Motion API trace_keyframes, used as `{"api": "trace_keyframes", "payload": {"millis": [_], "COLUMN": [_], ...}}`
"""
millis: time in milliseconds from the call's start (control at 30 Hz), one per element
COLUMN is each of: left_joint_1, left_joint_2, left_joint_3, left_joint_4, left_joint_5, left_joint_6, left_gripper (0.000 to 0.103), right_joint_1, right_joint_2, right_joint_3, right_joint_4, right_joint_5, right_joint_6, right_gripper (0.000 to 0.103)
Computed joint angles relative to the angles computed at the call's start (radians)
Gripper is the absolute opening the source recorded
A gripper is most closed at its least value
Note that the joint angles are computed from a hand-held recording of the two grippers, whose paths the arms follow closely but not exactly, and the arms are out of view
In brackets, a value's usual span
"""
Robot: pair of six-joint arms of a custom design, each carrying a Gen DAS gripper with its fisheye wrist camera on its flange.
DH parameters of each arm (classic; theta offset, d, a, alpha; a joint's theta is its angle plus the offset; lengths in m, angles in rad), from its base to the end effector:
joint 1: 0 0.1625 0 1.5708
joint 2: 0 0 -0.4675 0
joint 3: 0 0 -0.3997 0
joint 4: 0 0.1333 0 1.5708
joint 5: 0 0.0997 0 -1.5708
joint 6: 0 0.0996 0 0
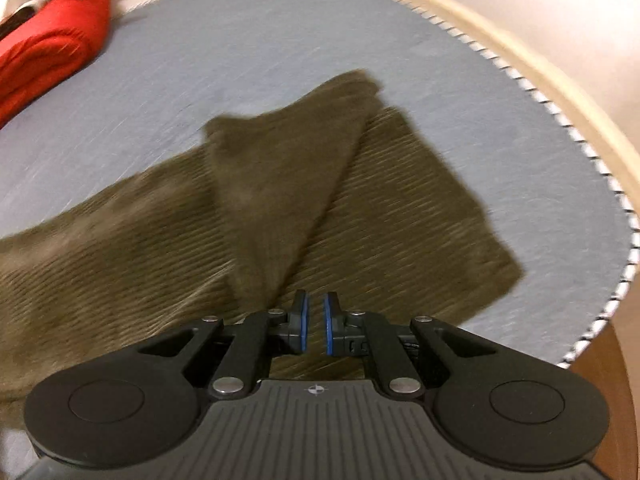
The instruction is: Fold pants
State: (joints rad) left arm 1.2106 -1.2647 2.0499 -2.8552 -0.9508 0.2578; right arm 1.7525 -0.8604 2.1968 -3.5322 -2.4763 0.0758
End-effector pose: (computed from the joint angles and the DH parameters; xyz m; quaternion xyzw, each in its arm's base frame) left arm -0.0149 -0.5820 0.3023 0.2088 0.9020 -0.2501 0.2832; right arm 0.1470 -0.4961 0.1366 -0.0890 -0.8616 0.3276 0.3773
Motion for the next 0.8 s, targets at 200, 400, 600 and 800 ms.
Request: {"api": "trace_keyframes", "payload": {"millis": [200,400,600,800], "left_joint_1": [0.015,0.035,0.040,0.038], "left_joint_2": [0.011,0.010,0.021,0.041], "left_joint_3": [-0.011,-0.031,-0.045,-0.058], "left_joint_4": [-0.003,0.003,0.015,0.019], "left_joint_5": [0.035,0.061,0.074,0.077], "left_joint_6": [-0.002,-0.020,-0.025,-0.024], "left_gripper": [0.056,0.058,0.061,0.062], "right_joint_1": [-0.010,-0.043,-0.061,-0.061], "right_joint_2": [0.080,0.156,0.226,0.335], "right_joint_3": [-0.034,-0.114,-0.199,-0.315], "right_joint_4": [-0.384,-0.506,-0.430,-0.439], "right_joint_5": [0.057,0.171,0.187,0.083], "right_joint_6": [-0.201,-0.380,-0.503,-0.762], "right_gripper": [0.051,0.067,0.079,0.044]}}
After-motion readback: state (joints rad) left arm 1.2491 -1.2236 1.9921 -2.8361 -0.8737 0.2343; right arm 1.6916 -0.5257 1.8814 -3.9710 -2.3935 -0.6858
